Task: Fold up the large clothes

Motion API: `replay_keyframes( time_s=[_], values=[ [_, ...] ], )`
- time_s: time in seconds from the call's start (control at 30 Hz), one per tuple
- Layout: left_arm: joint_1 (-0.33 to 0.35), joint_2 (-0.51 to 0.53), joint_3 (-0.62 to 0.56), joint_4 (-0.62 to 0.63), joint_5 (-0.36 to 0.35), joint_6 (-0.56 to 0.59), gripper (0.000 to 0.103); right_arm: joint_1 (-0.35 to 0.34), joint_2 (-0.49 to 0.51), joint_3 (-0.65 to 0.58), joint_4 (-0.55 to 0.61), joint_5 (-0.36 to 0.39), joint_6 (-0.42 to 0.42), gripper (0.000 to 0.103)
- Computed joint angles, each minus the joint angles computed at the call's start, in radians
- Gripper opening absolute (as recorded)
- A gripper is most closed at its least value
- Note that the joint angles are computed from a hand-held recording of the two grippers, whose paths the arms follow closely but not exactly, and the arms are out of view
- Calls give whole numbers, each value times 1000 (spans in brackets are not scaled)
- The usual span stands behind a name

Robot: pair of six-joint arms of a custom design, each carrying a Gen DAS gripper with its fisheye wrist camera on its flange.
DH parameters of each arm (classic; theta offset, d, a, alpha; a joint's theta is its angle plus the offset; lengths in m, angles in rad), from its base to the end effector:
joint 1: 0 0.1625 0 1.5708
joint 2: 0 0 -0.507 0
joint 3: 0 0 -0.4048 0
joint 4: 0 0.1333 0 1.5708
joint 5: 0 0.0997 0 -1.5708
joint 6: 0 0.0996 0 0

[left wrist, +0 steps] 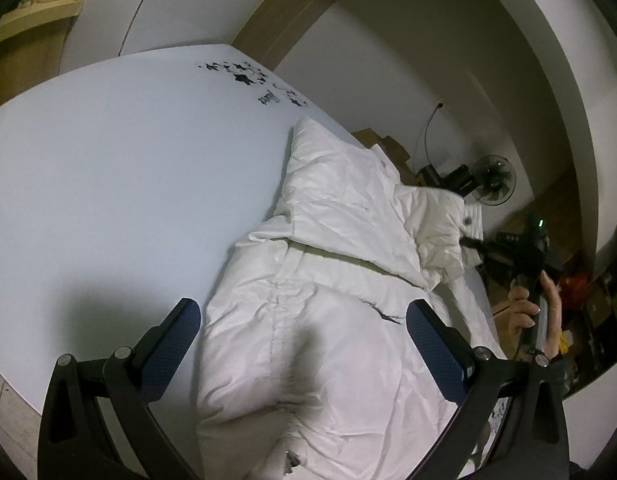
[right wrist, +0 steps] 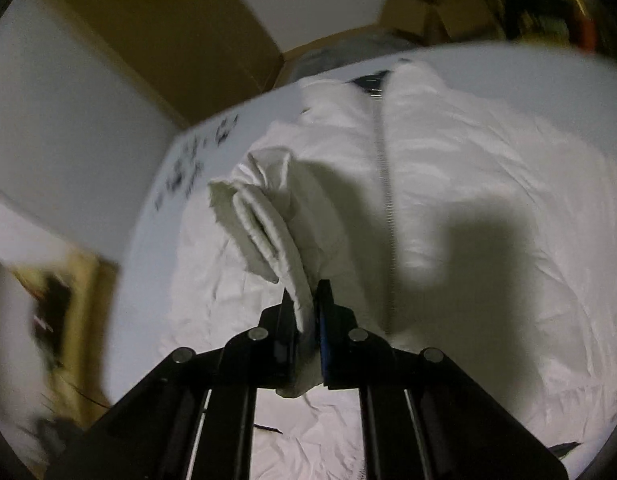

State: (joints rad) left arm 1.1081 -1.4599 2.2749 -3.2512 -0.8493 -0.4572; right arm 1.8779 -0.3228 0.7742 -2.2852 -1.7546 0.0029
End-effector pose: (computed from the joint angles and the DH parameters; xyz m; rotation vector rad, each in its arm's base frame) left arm -0.0251 -0.4963 0.3992 -0.4274 2.4933 -1.4488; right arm 0.4020 -0.8868 0.0781 0.4143 -2.9420 0.4305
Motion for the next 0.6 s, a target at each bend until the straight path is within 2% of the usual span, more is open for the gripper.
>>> replay_keyframes(
  time_s=[0.07, 0.13, 0.2, 0.23, 0.27, 0.3, 0.37, 0.43, 0.53, 0.6],
  values=[
    [-1, 7, -8, 9, -11, -4, 103, -37, -26, 26, -4, 45, 64, 10],
    [-3, 16, -16, 15, -17, -3, 103, -67, -51, 73, -48, 49, 120, 11],
    [-5, 25, -26, 24, -20, -3, 103, -85, -74, 116, -89, 15, 171, 28],
    [-4, 32, -33, 31, -27, -4, 103, -94, -89, 147, -122, -9, 201, 40],
    [-2, 38, -40, 37, -32, -6, 103, -98, -103, 177, -157, -36, 226, 47],
    [-1, 44, -47, 43, -37, -6, 103, -100, -117, 207, -196, -49, 243, 47],
    [2, 57, -64, 60, -47, -12, 103, -99, -129, 228, -230, -15, 224, 47],
    [1, 68, -80, 76, -55, -18, 103, -93, -118, 202, -209, 61, 192, 47],
    [-20, 83, -92, 79, -42, -8, 103, -83, -37, 67, -80, 202, 131, 47],
    [-38, 85, -95, 87, -24, -5, 103, -76, 32, -52, 33, 183, 97, 47]
  ],
)
